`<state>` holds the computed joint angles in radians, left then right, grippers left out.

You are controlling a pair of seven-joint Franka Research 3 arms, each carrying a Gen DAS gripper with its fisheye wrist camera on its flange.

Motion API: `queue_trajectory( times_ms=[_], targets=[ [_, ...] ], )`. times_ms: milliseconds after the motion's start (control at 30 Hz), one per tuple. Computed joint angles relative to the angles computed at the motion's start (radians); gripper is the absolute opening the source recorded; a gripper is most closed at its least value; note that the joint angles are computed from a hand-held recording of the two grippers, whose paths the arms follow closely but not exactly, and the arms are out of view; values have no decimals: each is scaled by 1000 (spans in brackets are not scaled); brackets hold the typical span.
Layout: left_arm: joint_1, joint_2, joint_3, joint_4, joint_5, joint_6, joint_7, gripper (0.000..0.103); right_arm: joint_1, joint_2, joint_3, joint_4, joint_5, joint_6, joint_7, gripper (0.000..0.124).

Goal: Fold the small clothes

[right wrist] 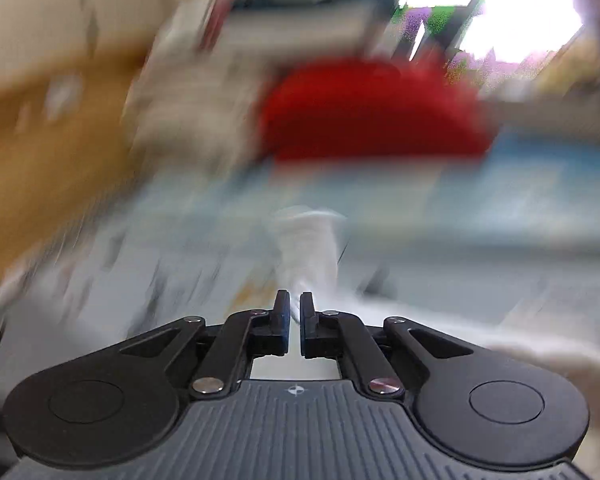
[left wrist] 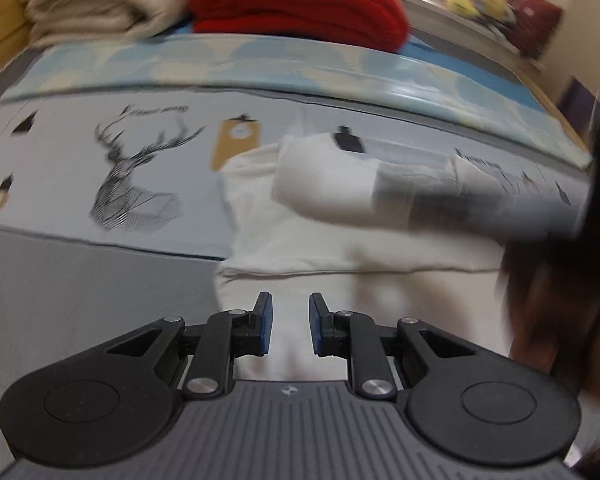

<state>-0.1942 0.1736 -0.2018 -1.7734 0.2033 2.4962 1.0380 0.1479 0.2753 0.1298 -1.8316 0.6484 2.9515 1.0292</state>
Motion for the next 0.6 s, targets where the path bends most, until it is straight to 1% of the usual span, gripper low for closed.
queue_trajectory(
  times_ms=[33,67,100,167,233,267,300,367,467,500,567,600],
  targets=[
    [6,-2,3,2,-17,-6,-9,22,31,5,-33,-6,-79,-84,45,3],
    [13,-3,5,5,-32,-9,-16,22,38,2,-45,-12,-124,-162,57,3],
    [19,-5,8,6,-46,-8,-26,22,33,-14,-46,-31,-139,-215,46,4],
    [28,-12,15,8,-58,1,-53,22,28,-73,-48,-93,-144,-240,12,9],
    [30,-14,19,12,-48,7,-77,22,24,-140,-79,-152,-187,-239,15,17],
    [30,-11,20,18,-41,4,-87,22,19,-166,-101,-172,-228,-244,39,24],
    [31,-8,20,23,-39,-1,-93,22,10,-192,-125,-191,-283,-247,73,26],
    [33,4,16,41,-49,-17,-96,22,-4,-239,-157,-242,-418,-229,159,27],
    [44,39,8,83,-95,-33,-69,22,-60,-288,-193,-301,-635,-192,295,27],
    [54,57,2,105,-126,-33,-43,22,-81,-298,-199,-315,-689,-178,341,27],
    [72,96,-8,136,-184,-10,2,22,-121,-316,-207,-371,-748,-109,418,28],
    [73,121,-6,159,-192,-4,3,22,-141,-317,-208,-389,-780,-86,464,28]
  ],
)
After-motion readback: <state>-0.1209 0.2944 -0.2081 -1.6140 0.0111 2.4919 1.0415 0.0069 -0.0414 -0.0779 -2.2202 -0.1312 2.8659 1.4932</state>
